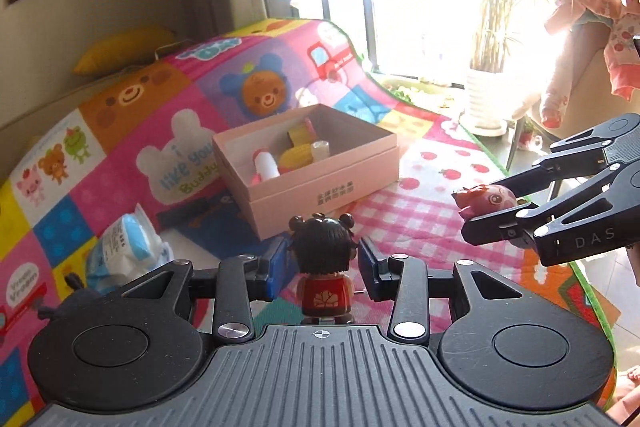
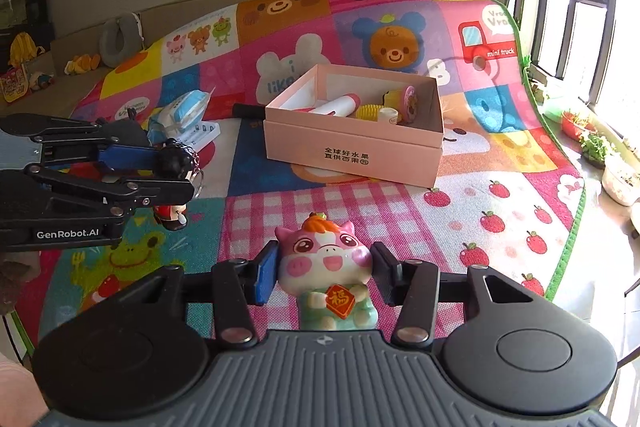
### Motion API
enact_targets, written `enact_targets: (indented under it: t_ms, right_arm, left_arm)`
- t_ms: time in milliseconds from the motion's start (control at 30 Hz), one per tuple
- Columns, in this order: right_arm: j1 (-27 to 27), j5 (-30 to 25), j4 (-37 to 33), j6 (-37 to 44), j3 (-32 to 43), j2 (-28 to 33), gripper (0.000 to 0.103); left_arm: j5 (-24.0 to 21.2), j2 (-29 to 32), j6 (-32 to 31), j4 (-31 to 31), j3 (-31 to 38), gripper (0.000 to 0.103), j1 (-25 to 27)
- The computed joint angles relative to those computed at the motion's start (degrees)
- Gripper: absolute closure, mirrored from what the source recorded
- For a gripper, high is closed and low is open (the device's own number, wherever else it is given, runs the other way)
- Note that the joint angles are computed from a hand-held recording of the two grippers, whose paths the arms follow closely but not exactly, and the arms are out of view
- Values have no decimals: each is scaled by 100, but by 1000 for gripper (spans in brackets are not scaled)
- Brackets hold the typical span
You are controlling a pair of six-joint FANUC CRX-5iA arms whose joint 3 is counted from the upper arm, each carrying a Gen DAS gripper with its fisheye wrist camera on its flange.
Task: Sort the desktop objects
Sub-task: 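Lower doll and cow figurine into the pink box and open both tools, then reach the right tool to the black cylinder beside the pink box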
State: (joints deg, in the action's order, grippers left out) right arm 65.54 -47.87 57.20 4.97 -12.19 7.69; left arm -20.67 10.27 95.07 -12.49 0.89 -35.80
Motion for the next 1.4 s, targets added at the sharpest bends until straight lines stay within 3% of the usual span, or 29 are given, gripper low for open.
enact_targets:
  t_ms: [100,233,367,433,500,600,700,800,867,967,1033,1233,1400]
  right_arm:
    - [-115,85,386,-216,-38,-130,55]
    - [-542,306,1175,-554,154,-129,55]
    - [-1148,707,1600,-1066,624,147,55]
    - [-1402,981,1531,-1222,879,335,55]
    - [-1645,1208,1340,-1242,1230,649,54]
    - [-1882,1341,1136,-1242,1539,1033,43]
    - [-1947,1337,918,-1346,1560,1177,43]
    - [-1901,1278,742,-1384,1456,1173,43]
    - [-1804,1053,588,-1193,1516,1218,43]
    - [-1628,744,495,-795,1681,1318,42]
    - [-1518,622,484,-532,1834,1411,36]
    - [-1114,447,5,641,2829,2022,32]
    - [-855,100,-1186,2380,4559,3034,32]
  left_arm:
    - [102,275,-35,-100,442,60,21]
    - [124,950,-478,418,1377,60,237]
    - [7,1814,-1346,2097,2345,60,609]
    - [-184,2239,-1346,2317,2929,59,704]
    - [-537,2594,-874,1761,3617,38,728]
    - [-726,2621,-542,1615,3694,32,848]
    - [-460,2161,-376,1545,2928,18,958]
    - [-242,1597,136,409,2244,8,870]
    - [-56,1190,251,33,1661,7,838]
    - [436,630,-421,751,567,5,954]
    - [617,347,-475,863,57,2,978]
    - [96,46,1544,-1592,2,1,642]
    - [-853,184,3161,-3283,418,1,378]
